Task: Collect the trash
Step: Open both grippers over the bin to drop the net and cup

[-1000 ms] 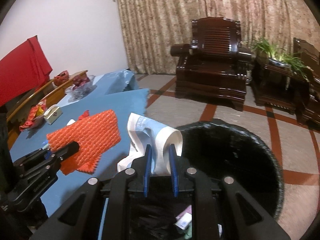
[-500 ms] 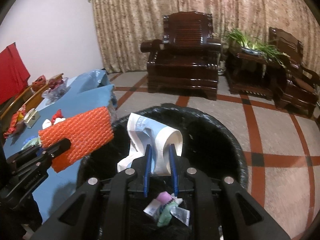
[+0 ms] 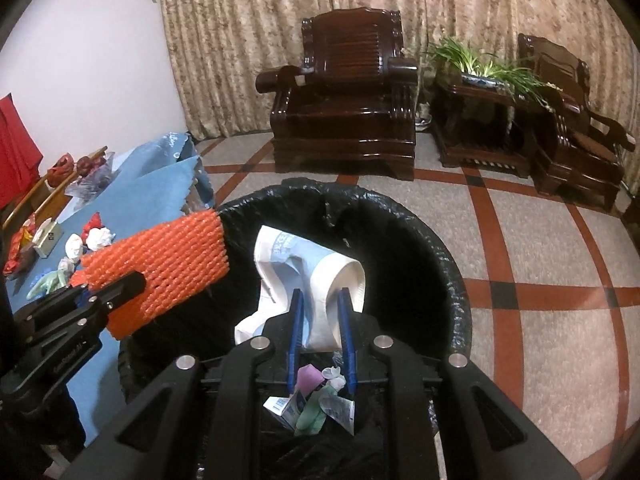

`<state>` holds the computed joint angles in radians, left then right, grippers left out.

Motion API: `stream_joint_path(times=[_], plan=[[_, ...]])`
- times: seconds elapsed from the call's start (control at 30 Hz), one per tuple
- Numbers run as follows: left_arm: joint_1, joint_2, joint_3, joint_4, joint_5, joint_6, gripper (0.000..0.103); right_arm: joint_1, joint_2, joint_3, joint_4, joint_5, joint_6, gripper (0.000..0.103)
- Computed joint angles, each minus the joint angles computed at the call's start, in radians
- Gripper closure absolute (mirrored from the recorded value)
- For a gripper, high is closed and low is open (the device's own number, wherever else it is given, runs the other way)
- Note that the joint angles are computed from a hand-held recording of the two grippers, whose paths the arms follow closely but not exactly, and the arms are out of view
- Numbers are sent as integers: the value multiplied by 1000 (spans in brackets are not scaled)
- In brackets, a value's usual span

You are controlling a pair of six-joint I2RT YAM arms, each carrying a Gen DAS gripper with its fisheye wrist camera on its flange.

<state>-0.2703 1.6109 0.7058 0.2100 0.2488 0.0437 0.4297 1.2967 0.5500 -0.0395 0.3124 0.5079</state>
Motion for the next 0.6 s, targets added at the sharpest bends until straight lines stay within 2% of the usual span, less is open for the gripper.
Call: stream_joint_path(times=[0.07, 0.13, 0.27, 0.33, 0.37, 0.47, 0.53, 0.6], plan=[[2, 7, 10, -4, 4, 5, 89, -1, 6, 4, -8, 1, -2, 81], [1, 7, 11, -6, 5, 3, 71, 2, 10, 6, -14, 9, 2, 80], [8, 7, 18, -4, 9, 5, 55, 3, 9, 8, -19, 23, 3, 57], [16, 3, 20, -3, 12, 3, 50, 3, 5, 7, -19, 26, 2, 51], [22, 2, 22, -3, 15, 4, 49, 5, 2, 7, -20, 32, 3, 41], [60, -18, 8, 4, 31, 21, 36, 20, -8, 7, -17, 74, 9, 16], [86, -31, -4, 12, 39, 29, 22, 29, -13, 12, -14, 87, 6, 5], [123, -45, -15, 21, 48, 35, 17, 35, -15, 15, 8, 78, 2, 6]])
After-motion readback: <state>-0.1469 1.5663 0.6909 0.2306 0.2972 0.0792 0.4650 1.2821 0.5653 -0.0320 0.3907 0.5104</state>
